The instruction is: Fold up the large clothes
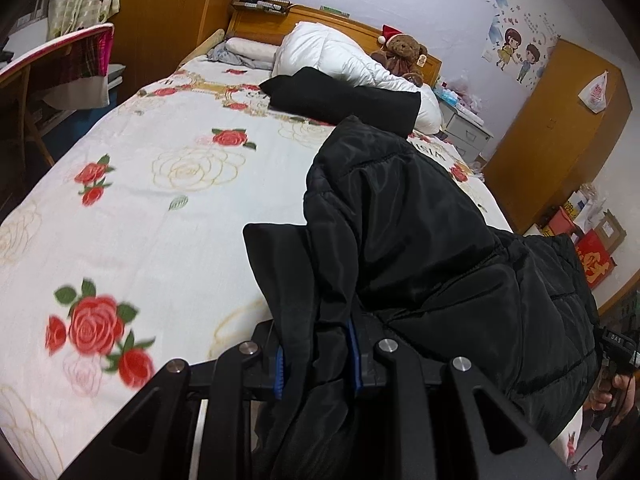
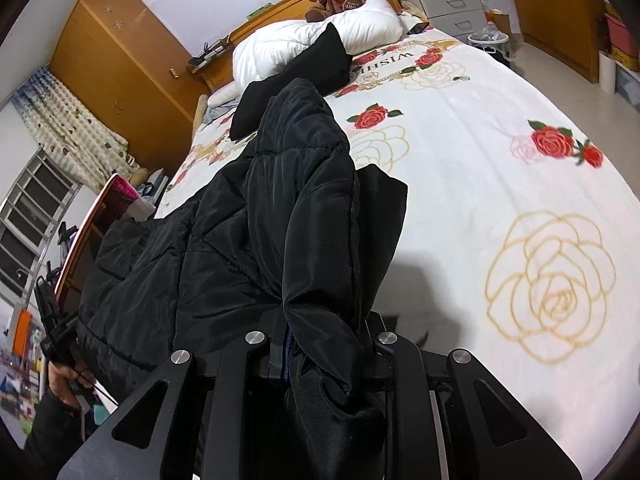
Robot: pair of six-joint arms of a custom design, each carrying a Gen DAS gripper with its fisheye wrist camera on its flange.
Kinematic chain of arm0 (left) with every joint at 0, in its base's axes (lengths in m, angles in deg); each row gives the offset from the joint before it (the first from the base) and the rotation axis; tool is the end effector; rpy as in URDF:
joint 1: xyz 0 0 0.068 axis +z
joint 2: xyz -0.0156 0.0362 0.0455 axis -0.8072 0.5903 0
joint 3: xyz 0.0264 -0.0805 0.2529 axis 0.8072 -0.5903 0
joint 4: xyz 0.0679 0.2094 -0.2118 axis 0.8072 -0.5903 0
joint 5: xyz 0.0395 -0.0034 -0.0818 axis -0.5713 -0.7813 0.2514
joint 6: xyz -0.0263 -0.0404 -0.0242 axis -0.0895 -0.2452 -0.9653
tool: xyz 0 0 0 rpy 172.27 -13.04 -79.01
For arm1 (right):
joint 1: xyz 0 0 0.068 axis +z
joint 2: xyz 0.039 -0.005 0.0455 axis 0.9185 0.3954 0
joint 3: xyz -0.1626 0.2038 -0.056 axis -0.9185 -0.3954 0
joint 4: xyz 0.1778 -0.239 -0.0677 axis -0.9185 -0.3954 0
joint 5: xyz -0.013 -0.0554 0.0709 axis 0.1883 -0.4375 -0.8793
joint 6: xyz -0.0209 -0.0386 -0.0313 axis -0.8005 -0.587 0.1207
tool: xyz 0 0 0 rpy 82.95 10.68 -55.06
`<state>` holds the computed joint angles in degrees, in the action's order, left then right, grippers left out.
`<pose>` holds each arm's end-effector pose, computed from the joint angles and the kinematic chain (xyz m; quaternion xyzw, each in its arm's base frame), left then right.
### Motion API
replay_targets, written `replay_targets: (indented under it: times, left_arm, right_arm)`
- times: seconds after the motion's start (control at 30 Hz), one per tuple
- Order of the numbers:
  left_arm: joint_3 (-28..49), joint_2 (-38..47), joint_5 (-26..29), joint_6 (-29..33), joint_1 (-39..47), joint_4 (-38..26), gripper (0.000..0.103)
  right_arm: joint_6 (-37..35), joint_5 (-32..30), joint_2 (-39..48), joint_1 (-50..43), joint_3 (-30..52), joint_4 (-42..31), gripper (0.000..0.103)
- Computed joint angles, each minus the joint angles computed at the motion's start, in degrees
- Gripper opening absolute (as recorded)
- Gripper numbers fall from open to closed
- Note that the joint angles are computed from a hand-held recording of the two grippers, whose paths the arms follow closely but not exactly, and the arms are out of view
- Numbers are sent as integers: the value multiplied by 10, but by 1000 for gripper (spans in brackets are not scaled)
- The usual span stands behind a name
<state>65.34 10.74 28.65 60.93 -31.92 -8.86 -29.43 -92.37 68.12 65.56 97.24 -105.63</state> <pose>0.3469 0.1187 0.3300 0.0216 0.9268 -0.1760 0.3310 0.2329 0.0058 0.3276 0.1346 0.9152 0.2005 0.3227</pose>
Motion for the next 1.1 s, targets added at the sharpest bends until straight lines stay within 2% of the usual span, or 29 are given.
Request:
replay_targets:
  times: [0.33, 0.53, 0.63, 0.7, 0.83, 0.9, 1.0, 1.1]
  left_arm:
    - [-178, -79, -25, 42, 26, 33, 25]
    - [-226, -81, -23, 46, 46, 52, 27]
    - [-233, -74, -33, 42, 41, 62, 32]
    - [-235, -74, -33, 36, 44, 64, 37]
    - [-224, -82, -36, 36, 61, 49, 45]
    - [-215, -91, -27, 38, 80, 42, 45]
    - [-201, -119, -19, 45, 100, 36, 42]
    - [-180, -144, 1, 43, 93, 29, 42]
  right_arm:
    - [13, -2, -87, -4, -122, -27, 21]
    - [27, -10, -96, -14, -157, -11, 23]
    - [36, -8, -76, -16, -160, 5, 33]
    - [34, -3, -76, -25, -163, 1, 50]
    - [22, -10, -88, -48, -147, -29, 62]
    - [8, -4, -105, -56, -130, -51, 64]
    - [-3, 47, -131, -43, -93, -79, 64]
    - [16, 87, -144, -1, -61, -75, 64]
